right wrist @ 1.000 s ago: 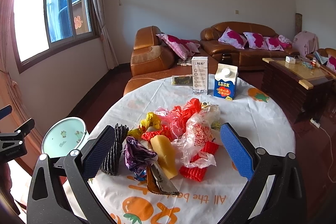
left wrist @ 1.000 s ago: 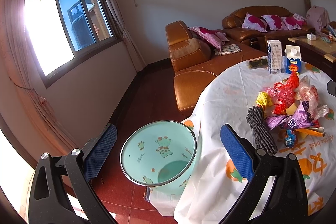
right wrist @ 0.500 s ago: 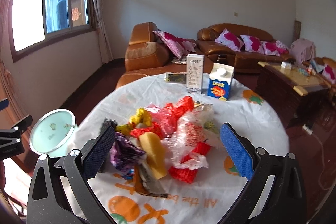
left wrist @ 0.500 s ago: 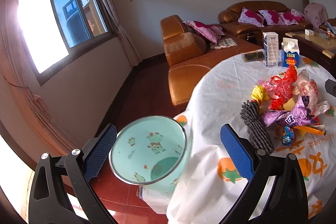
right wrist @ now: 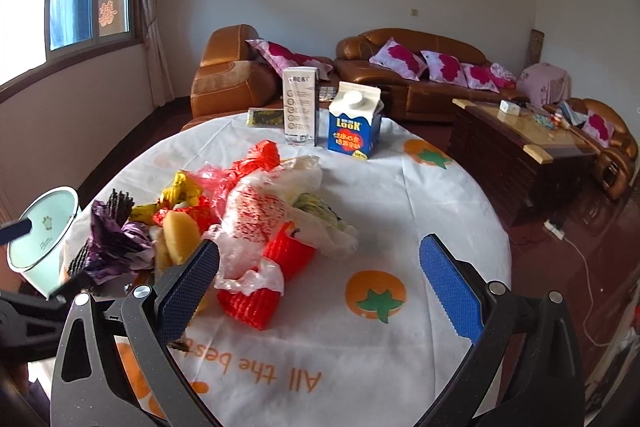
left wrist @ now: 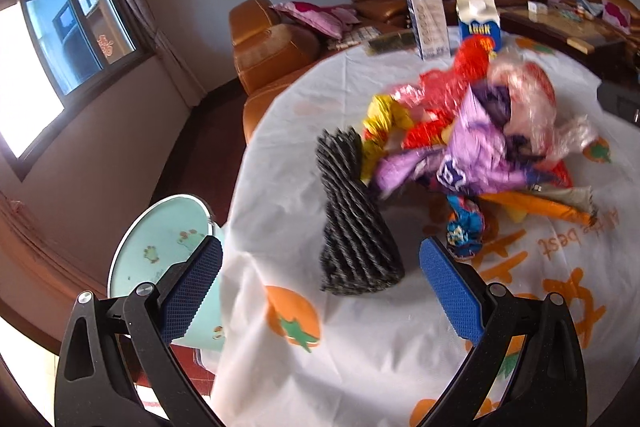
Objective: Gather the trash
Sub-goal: 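Grasp the black rope bundle with the left gripper while the right gripper grasps the clear plastic bag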
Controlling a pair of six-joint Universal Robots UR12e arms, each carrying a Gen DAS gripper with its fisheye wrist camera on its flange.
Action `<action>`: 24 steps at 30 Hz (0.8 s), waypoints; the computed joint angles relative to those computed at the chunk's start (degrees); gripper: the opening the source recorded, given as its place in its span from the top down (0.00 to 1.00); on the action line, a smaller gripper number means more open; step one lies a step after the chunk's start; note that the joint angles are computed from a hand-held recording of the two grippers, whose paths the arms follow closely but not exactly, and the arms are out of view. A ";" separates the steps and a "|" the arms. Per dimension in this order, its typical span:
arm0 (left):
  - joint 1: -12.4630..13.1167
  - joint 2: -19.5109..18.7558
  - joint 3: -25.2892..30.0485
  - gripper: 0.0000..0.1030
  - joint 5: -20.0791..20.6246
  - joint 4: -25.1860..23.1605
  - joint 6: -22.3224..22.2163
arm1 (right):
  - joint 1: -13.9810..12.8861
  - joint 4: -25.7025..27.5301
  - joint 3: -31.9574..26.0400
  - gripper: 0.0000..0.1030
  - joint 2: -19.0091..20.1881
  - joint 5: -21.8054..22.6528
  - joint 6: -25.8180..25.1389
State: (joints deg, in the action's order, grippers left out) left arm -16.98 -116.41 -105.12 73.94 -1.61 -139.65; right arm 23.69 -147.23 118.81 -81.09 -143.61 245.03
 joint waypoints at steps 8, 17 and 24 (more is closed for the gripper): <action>0.47 -2.93 3.24 0.06 5.65 -0.74 -1.81 | -0.45 -3.16 1.28 0.04 0.50 1.06 0.18; 1.19 -4.30 6.37 0.08 2.68 -3.70 -3.94 | -0.74 -5.40 2.23 0.04 1.18 0.92 1.67; 1.41 -4.81 7.48 0.75 -0.73 -8.56 -2.16 | -0.84 -8.00 3.00 0.04 1.24 1.26 1.26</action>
State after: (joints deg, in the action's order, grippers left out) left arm -15.57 -121.21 -97.63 73.21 -10.17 -141.81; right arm 22.85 -155.23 121.81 -79.85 -142.35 246.30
